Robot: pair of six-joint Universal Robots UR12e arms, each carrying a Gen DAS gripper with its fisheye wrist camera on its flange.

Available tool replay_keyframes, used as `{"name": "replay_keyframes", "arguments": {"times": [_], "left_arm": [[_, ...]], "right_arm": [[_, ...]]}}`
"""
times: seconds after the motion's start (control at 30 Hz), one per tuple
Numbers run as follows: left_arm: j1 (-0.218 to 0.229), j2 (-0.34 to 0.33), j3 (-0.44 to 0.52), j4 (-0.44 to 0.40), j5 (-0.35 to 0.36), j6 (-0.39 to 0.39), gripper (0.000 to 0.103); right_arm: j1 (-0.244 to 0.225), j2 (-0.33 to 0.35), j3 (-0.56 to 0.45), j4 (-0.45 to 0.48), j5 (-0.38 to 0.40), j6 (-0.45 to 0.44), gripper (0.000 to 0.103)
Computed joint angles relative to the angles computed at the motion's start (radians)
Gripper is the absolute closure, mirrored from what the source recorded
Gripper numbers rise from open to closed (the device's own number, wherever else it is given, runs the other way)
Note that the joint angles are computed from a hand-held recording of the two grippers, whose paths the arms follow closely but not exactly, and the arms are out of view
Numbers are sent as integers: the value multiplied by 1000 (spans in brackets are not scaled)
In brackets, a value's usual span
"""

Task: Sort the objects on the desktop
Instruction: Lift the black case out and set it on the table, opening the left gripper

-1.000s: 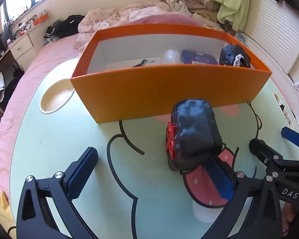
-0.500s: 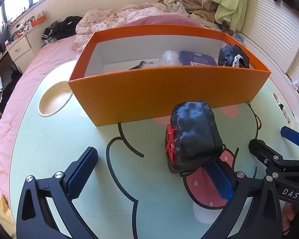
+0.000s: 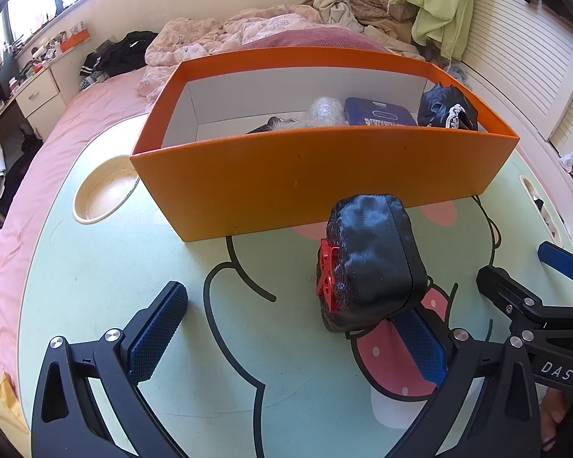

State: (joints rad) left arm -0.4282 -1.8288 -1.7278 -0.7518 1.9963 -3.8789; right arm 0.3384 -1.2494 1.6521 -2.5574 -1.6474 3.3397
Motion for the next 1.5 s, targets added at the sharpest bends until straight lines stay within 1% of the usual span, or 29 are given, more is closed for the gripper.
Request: {"name": "replay_keyframes", "arguments": {"times": [0.07,0.13,0.7,0.77,0.83,0.9,1.03,1.13,1.2,1.23,1.27,1.3,1.33,1.37,1.43,1.47,1.5], "left_arm": [[-2,2,-3,3,2,0,0],[3,-12,10,2,-3,2,0],[4,-13,7,16,-3,12,0],[5,-19,7,31,11,12,0],[13,-19,8,40,-9,44,0],[13,-17,1,58,-7,56,0],[13,-18,3,56,-6,55,0],[16,-16,8,37,-13,53,0],[14,-16,9,28,-5,36,0],[13,-13,7,20,7,13,0],[13,-7,1,5,23,-24,0],[14,1,-4,-20,37,-77,0],[15,12,-14,-31,49,-128,0],[17,21,-29,-9,51,-150,0],[16,40,-75,105,53,-154,0],[9,42,-83,129,78,-154,0],[2,42,-83,133,103,-149,0]], "right_arm": [[0,0,0,0,-1,0,0],[0,0,0,0,0,1,0],[1,0,-1,2,-5,8,0],[2,0,-1,2,-9,14,0],[3,0,-1,3,-9,16,0],[3,2,-4,4,-10,16,0],[3,1,-3,3,-10,16,0],[3,1,-2,3,-13,22,0],[4,-1,4,-5,-26,41,0],[2,-3,8,-14,-26,54,0],[-5,-10,22,-45,-7,71,3],[-14,-18,37,-84,21,88,16],[-24,-29,56,-141,50,110,31],[-30,-36,66,-185,64,123,36],[-41,-42,69,-270,99,133,44],[-45,-41,57,-294,115,129,46],[-46,-39,41,-297,124,117,48]]}}
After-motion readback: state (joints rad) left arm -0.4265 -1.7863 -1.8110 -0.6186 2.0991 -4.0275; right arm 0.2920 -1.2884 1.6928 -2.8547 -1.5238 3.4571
